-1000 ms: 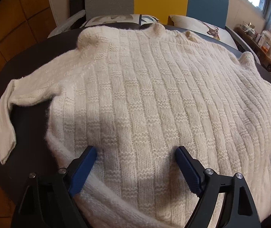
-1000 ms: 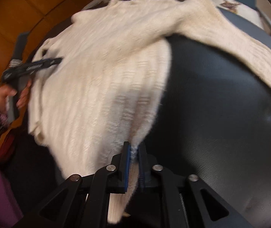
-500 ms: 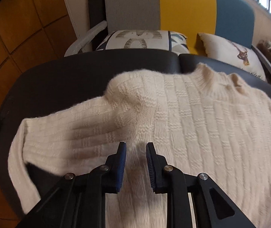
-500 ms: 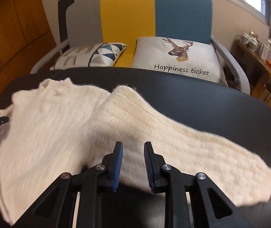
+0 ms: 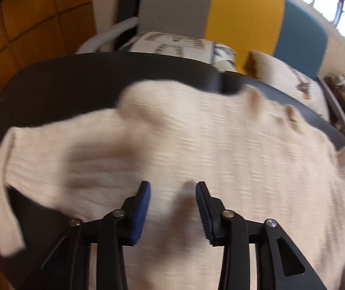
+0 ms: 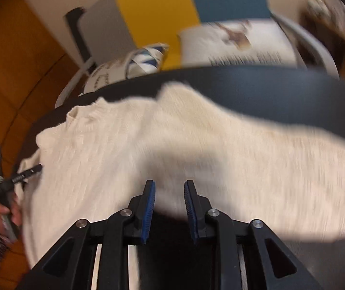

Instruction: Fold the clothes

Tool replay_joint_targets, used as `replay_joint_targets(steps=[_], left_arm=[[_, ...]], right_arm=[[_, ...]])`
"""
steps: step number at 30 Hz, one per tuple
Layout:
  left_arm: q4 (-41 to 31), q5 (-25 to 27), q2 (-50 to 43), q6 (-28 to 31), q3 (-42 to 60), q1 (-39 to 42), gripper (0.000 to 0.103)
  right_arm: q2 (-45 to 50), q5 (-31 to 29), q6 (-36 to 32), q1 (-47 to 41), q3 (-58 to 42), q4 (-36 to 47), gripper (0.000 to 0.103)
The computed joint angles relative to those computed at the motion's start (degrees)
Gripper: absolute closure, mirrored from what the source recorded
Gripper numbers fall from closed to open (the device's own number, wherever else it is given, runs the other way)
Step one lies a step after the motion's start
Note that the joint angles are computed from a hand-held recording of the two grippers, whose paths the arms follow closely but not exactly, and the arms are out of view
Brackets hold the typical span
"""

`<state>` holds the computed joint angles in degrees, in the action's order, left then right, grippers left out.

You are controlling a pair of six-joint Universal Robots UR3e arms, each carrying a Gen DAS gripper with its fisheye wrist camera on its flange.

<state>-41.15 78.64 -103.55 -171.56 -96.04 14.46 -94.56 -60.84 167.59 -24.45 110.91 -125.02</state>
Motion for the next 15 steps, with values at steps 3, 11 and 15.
replay_joint_targets(steps=[3, 11, 15], left_arm=[[2.3, 0.6, 1.7, 0.2, -4.3, -4.2, 0.059], [8.5, 5.8, 0.7, -0.7, -7.2, -9.1, 0.055], [5.2, 3.1, 2.6, -2.2, -6.8, -8.5, 0.054]], right_arm=[[-3.4, -3.7, -2.1, 2.6, 2.3, 2.5, 0.079], [-1.7, -7.2, -4.1, 15.1, 5.7, -4.9, 0.081], [-5.1, -6.3, -4.3, 14.5, 7.5, -4.7, 0.095]])
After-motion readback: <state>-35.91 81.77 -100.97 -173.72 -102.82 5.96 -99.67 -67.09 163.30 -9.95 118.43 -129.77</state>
